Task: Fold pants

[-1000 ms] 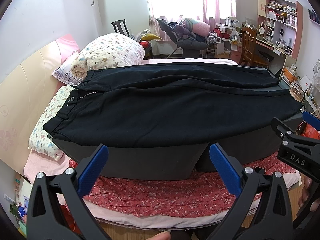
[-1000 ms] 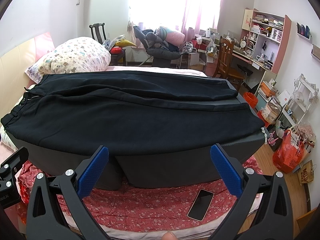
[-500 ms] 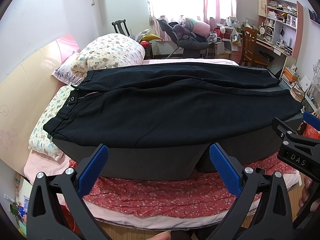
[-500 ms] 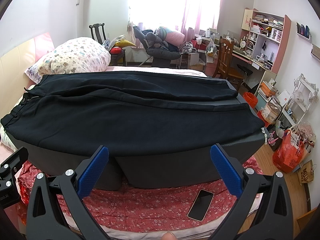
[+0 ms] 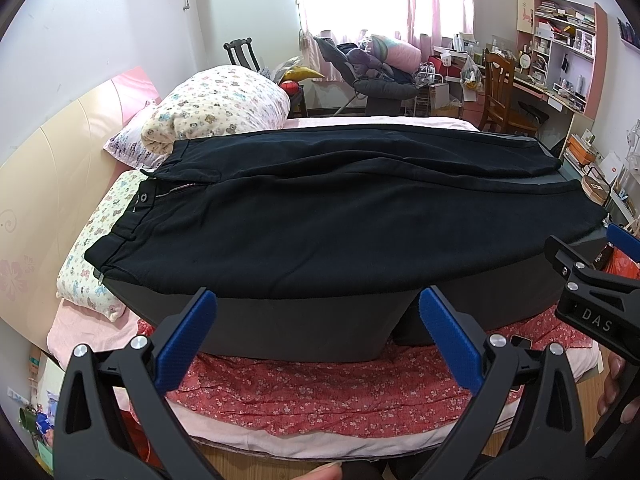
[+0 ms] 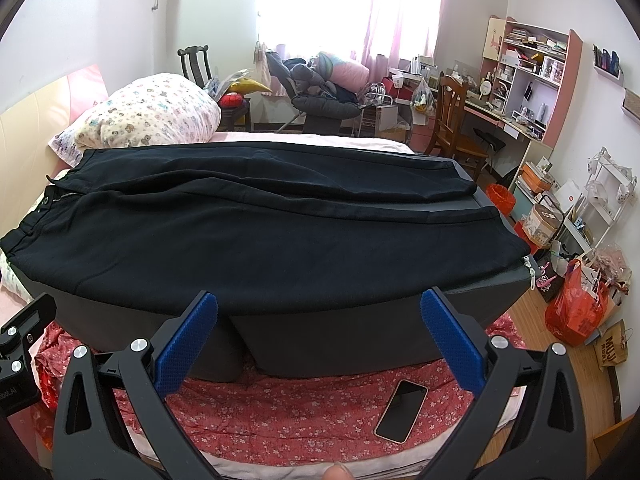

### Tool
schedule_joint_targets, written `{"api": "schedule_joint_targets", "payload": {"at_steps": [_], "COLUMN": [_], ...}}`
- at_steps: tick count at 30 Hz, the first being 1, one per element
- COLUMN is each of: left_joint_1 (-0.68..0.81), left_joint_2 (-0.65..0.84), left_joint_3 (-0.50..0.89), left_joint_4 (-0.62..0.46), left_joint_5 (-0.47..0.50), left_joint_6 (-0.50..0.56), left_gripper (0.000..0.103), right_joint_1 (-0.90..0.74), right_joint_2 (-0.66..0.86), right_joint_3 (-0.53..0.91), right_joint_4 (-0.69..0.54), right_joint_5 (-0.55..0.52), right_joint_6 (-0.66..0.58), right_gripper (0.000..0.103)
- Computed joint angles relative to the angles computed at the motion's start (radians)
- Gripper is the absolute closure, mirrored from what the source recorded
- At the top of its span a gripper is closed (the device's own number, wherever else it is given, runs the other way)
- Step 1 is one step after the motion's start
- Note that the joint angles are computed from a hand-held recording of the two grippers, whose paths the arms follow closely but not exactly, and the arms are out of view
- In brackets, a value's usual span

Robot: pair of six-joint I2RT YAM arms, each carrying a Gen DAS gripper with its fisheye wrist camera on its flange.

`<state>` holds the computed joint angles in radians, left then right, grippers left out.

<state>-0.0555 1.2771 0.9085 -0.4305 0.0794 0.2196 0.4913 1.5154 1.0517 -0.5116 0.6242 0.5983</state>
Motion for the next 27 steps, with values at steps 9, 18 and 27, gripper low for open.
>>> {"api": "schedule_joint_targets", "payload": {"at_steps": [9,18,27], "left_joint_1": [0.020,0.041,0.038], "left_joint_2": [0.010,0.078,0.258], "left_joint_3": [0.001,0.033,0.221], "left_joint_4": [0.008,0.045,0.008], "left_joint_5": [0.014,-0.004,-0.040], "left_joint_6": [0.014,-0.019,-0.101], "left_gripper": [0.002,0.002,0.002], "right_joint_1": [-0.008,-0.313,-0.818], "right_joint_2": [-0.003,-0.034,0.163], "right_joint_3": [-0.007,-0.067,0.183], "right_joint_4": [0.012,0.148,0.080], "right_joint_5": [-0.015,-0.367,-0.854], "right_joint_6": [-0.002,-0.012,0.001], "right_gripper": [0.001,0.001,0.001]}}
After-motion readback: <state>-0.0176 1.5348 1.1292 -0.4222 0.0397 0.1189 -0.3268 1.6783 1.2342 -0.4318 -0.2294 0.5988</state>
